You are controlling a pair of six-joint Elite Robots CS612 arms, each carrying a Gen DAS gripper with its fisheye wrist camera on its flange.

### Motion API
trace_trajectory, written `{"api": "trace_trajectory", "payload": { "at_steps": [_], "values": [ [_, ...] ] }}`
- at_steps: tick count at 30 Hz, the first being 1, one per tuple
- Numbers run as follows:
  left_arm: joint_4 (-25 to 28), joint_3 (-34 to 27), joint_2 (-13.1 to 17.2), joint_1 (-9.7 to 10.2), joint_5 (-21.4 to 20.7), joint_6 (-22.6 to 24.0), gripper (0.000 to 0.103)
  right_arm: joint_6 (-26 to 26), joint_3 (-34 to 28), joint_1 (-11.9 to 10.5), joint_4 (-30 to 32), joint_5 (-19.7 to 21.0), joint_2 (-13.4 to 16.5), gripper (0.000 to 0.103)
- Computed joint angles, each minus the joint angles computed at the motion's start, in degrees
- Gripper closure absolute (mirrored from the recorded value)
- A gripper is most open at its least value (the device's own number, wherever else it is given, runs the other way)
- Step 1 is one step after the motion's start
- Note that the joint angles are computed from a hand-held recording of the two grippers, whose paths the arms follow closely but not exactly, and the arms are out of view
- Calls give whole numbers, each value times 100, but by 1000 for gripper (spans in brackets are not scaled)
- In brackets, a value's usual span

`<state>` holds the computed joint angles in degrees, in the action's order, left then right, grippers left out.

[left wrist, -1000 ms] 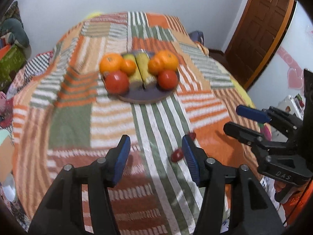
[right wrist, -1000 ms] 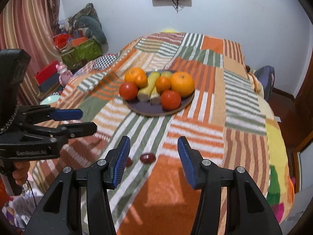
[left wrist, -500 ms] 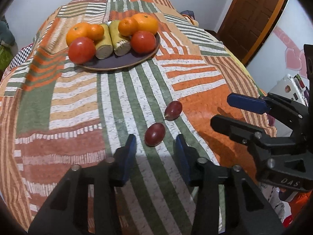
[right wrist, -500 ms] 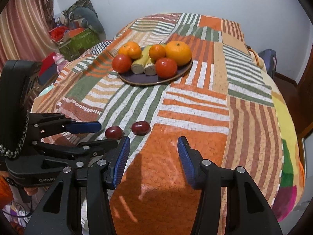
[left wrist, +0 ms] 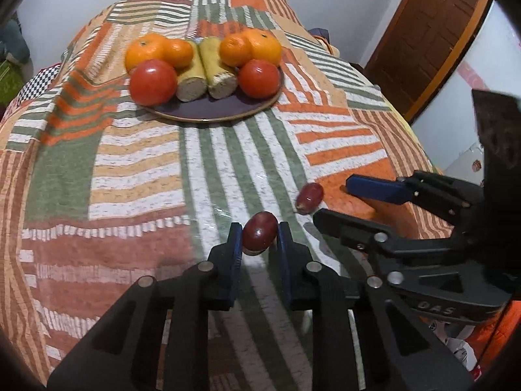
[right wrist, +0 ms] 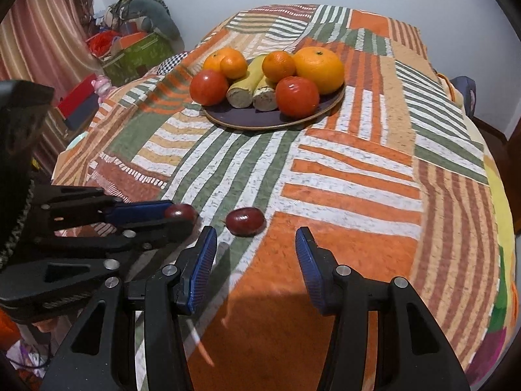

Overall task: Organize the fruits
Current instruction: 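Grasp a dark red fruit with the left tool while the right tool grasps the other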

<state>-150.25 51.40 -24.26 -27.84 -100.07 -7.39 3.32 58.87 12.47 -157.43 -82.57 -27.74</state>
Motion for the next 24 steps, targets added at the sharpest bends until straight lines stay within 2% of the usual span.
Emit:
{"api": "trace_trajectory", "payload": {
  "at_steps": [2, 8, 9, 12, 17, 24],
  "values": [
    [-46, 7, -11, 27, 37, -31, 82, -57, -123, 13, 115, 2, 62, 57],
    [-148, -45, 4, 101, 109, -171, 82, -165, -404, 51, 367, -106, 200, 70],
    [-158, -49, 7, 106, 114, -187, 82, -182, -423, 53, 395, -89, 206, 76],
    [-184, -80, 19, 124, 114, -229, 82, -249, -468, 76, 448, -184, 216, 76],
    [-203, -211, 65, 140, 140, -220, 82, -215, -429, 47, 349, -83, 176, 77],
    [-112, -639, 239, 164, 187, -196, 82, -123, -686, 21, 188, -49, 264, 77]
  ]
}}
